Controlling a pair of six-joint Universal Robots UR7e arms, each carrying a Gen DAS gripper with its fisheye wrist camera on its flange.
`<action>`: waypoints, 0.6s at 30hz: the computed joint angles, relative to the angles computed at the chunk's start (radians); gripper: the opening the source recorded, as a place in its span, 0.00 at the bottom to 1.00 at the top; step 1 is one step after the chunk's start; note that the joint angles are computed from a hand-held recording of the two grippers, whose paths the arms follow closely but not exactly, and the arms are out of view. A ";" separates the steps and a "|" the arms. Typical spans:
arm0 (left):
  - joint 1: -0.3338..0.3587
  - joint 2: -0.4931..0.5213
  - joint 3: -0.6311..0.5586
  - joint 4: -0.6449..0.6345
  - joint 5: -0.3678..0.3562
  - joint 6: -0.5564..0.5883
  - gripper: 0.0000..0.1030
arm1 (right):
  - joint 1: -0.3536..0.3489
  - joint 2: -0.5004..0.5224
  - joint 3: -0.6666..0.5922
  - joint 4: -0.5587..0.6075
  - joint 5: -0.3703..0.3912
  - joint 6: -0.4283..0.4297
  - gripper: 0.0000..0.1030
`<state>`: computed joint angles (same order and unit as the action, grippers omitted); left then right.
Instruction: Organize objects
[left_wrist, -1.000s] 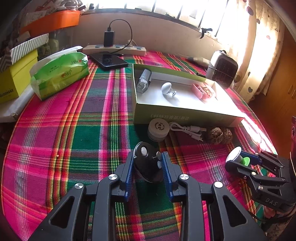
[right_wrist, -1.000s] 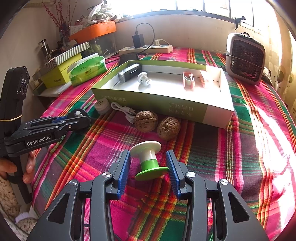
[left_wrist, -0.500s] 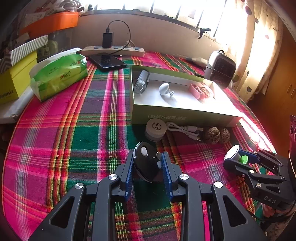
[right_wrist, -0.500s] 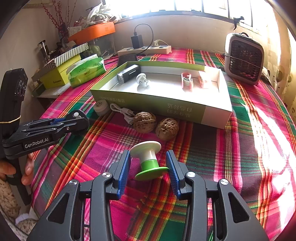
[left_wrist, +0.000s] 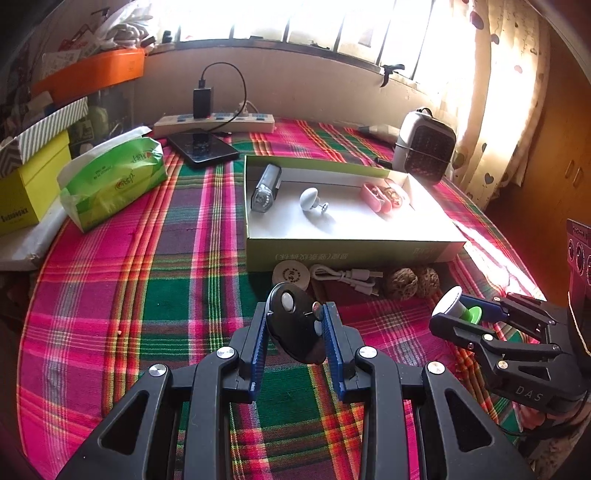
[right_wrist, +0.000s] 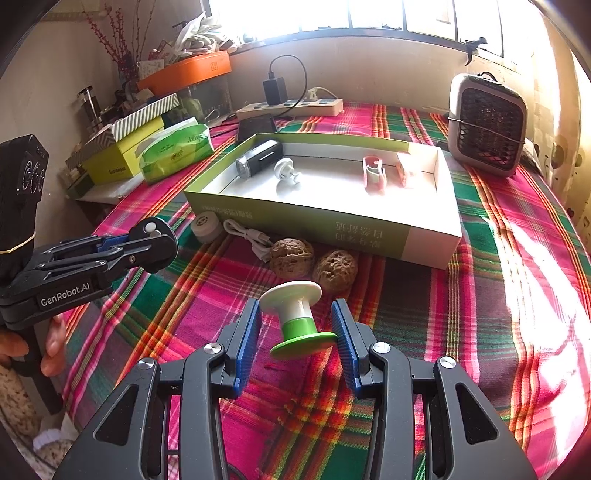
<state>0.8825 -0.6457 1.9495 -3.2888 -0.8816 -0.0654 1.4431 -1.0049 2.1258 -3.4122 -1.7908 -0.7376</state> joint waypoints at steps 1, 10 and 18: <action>-0.002 0.001 -0.004 0.000 -0.003 0.005 0.26 | 0.000 -0.003 -0.001 0.004 0.006 0.003 0.40; -0.006 0.010 -0.039 0.020 -0.034 0.019 0.26 | 0.013 -0.005 -0.025 0.018 0.008 0.007 0.40; -0.005 0.022 -0.080 0.041 -0.043 0.037 0.26 | 0.018 -0.008 -0.046 0.029 0.012 0.012 0.40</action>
